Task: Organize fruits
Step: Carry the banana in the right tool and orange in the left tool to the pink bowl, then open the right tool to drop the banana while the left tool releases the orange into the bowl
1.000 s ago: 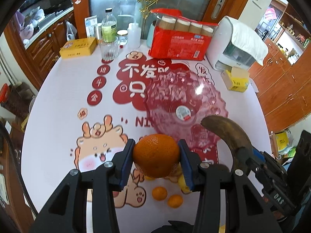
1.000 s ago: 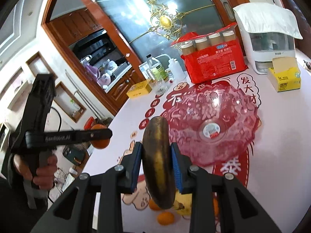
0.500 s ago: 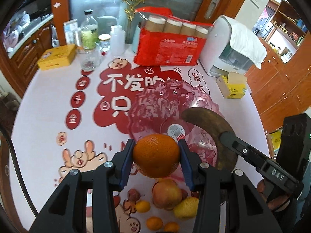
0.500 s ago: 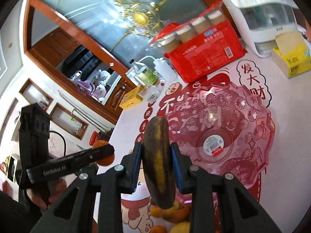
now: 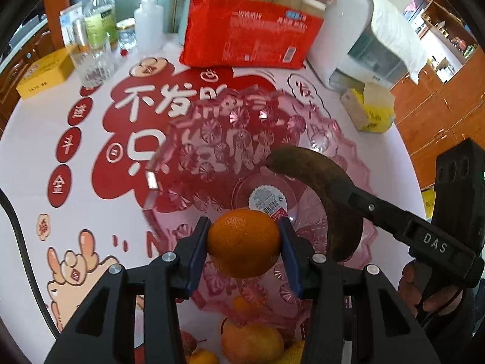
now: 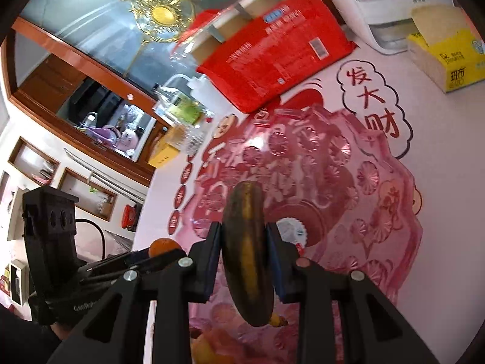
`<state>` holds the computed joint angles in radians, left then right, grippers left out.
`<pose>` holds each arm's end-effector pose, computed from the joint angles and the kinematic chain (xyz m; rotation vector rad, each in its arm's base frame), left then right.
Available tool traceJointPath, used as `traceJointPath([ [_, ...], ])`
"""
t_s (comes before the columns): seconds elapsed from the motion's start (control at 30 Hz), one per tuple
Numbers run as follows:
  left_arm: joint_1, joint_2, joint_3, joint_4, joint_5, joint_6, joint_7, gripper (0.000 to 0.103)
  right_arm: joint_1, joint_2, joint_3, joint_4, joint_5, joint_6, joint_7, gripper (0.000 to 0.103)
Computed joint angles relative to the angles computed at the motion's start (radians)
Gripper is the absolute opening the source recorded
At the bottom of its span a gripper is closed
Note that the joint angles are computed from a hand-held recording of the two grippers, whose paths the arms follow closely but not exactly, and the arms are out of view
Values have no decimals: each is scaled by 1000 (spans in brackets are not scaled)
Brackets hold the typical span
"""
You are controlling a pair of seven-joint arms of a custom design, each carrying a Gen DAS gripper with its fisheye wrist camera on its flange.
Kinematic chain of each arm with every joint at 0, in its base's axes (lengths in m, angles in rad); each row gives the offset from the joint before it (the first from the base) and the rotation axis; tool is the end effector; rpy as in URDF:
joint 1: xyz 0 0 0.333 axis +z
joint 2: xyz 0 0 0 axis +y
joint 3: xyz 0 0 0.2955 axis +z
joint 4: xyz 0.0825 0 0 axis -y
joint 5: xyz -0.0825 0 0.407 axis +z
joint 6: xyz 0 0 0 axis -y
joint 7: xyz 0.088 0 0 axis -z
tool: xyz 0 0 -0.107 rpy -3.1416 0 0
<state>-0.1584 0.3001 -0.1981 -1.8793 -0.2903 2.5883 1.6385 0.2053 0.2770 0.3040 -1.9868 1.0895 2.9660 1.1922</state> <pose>0.6323 -0.2216 0.3654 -1.9241 2.3228 -0.7360 0.5905 0.2512 0.3479 -1.4807 1.7646 0.0888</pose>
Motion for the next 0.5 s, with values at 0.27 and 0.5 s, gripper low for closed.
traceJointPath([
  [0.27,-22,44,14,36,64,-31,-48,44,4,21,-22,-2,-140,-8,118,31],
  [0.5,-17,1,8,0,64,-9,-53,58,27,-30,-57,-69,-342,55,292,44],
])
